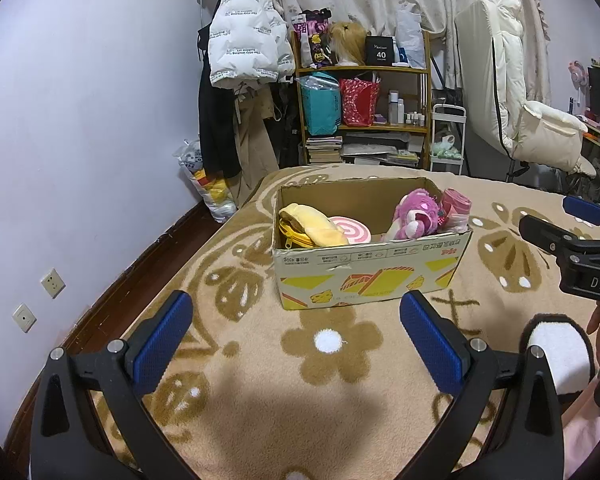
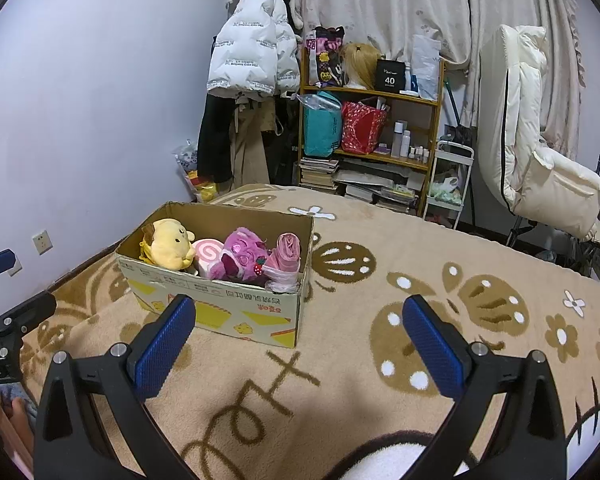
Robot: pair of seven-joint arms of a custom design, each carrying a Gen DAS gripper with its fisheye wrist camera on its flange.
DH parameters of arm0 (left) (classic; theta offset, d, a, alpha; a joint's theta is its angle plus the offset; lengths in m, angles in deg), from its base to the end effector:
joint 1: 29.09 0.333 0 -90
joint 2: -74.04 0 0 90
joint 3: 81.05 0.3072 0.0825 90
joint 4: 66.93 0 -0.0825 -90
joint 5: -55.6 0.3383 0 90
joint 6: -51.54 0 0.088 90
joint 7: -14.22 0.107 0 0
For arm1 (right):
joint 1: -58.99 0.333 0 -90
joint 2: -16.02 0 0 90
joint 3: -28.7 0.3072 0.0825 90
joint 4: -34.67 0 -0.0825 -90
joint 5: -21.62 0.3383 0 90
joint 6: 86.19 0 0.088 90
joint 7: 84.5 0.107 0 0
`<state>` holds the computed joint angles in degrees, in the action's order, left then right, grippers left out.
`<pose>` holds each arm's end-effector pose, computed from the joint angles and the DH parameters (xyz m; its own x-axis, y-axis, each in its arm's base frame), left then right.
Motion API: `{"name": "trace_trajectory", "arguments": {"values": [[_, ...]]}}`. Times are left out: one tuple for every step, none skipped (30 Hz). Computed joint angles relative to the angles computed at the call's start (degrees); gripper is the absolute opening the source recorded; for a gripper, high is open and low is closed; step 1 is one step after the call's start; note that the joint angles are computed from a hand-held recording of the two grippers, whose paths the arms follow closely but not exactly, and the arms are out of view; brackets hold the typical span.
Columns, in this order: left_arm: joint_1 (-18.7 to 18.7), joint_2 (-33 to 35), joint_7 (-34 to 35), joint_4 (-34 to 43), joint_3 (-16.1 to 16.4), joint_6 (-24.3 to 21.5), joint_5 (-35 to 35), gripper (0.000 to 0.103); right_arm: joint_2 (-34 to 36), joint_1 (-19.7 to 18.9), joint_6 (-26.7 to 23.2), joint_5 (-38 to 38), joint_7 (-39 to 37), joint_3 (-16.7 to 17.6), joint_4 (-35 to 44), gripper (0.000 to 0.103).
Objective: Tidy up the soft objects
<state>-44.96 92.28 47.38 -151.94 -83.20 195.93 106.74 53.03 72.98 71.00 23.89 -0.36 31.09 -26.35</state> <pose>0.6253 -0.2067 0.5759 0.1828 -0.9780 -0.1003 -0.5559 -0.0187 -0.8311 0.7083 0.1936 0.5839 0.3186 -0.9476 0.0235 -0.4785 -0.1822 -0.8590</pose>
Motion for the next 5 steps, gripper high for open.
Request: {"name": "trace_trajectory", "arguments": {"values": [[0.05, -0.06, 0.03, -0.10, 0.02, 0.14, 0.02, 0.102, -0.07, 0.11, 0.29, -0.05, 0.15, -0.09, -0.26, 0.103], [0.05, -0.06, 0.03, -0.10, 0.02, 0.14, 0.02, 0.102, -0.07, 0.18, 0.43, -0.14, 0.25, -0.19, -0.35, 0.103], [0.04, -0.07, -0.02, -0.11, 0.05, 0.16, 0.10, 0.102, -0.07, 0.11, 0.40, -0.09, 0.17, -0.09, -0.35, 0.103], [0.06, -0.06, 0.01, -0.11, 0.04, 0.19, 0.08, 0.102, -0.06, 0.08, 0.40, -0.07, 0.19, -0.08, -0.31, 0.103], [0.00, -0.06, -0.08, -0.08, 0.06, 0.09, 0.18, 0.102, -0.25, 0.11, 0.46, -0.11, 0.32, -0.17, -0.52, 0.103]]}}
